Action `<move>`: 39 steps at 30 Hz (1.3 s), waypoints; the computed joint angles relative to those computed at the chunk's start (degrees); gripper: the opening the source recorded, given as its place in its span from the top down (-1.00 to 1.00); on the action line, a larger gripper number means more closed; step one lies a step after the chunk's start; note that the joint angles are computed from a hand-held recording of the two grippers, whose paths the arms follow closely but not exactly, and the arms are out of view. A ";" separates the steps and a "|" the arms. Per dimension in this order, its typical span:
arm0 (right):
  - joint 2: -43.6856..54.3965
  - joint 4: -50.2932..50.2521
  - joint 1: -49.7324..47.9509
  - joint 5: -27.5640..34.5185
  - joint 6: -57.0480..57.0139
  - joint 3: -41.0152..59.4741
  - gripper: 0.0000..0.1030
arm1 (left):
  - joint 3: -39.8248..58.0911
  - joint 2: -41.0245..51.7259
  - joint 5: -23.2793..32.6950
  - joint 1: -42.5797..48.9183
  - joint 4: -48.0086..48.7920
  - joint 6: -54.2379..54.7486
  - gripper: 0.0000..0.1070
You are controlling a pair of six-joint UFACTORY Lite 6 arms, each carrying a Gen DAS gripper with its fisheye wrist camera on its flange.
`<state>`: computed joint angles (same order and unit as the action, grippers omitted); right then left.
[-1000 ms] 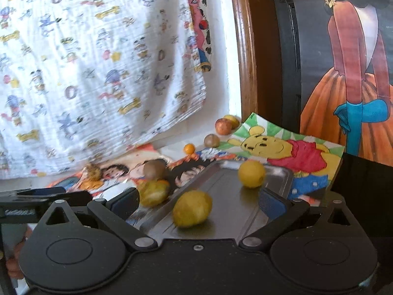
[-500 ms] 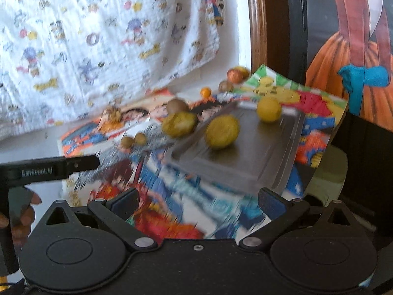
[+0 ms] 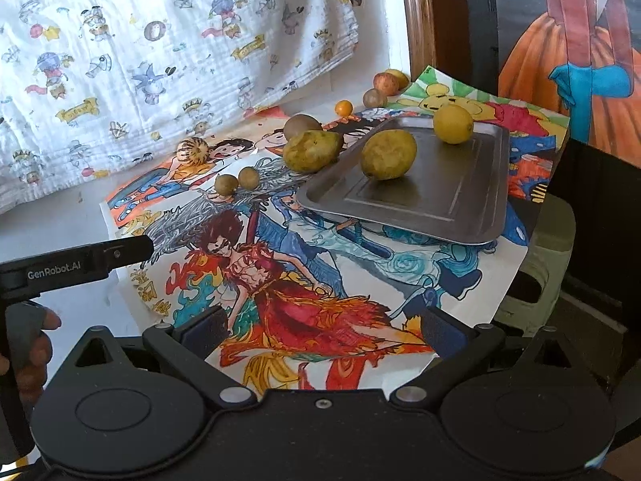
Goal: Organize fruits
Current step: 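Lift both tools off the tray and move toward the remaining fruits, then grasp a second yellow pear with the right tool while the left tool grasps a small brown kiwi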
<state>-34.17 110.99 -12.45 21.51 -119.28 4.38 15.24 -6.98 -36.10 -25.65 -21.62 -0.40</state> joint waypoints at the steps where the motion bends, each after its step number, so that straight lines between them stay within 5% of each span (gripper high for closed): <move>1: -0.33 3.21 0.90 -0.12 -3.67 -0.57 -0.99 | -0.55 -0.28 -0.24 0.08 0.10 -0.36 -0.92; 8: 5.10 18.82 4.41 3.43 -28.17 1.13 -0.99 | 0.49 2.40 -1.19 4.36 6.21 -3.51 -0.92; 18: 29.03 7.16 2.63 5.20 -36.27 24.59 -0.99 | 9.32 10.96 -0.90 12.29 18.05 -3.05 -0.92; 25: 51.65 -17.65 4.45 3.98 -20.86 53.62 -0.99 | 21.09 20.05 1.37 15.23 28.47 -1.80 -0.92; 39: 83.84 -49.19 7.63 7.98 4.47 97.55 -0.75 | 44.14 39.48 6.60 17.38 48.17 -9.07 -0.87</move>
<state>49.67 61.79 -4.82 29.49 -114.81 101.94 59.38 32.50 -29.50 -8.26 26.56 -9.48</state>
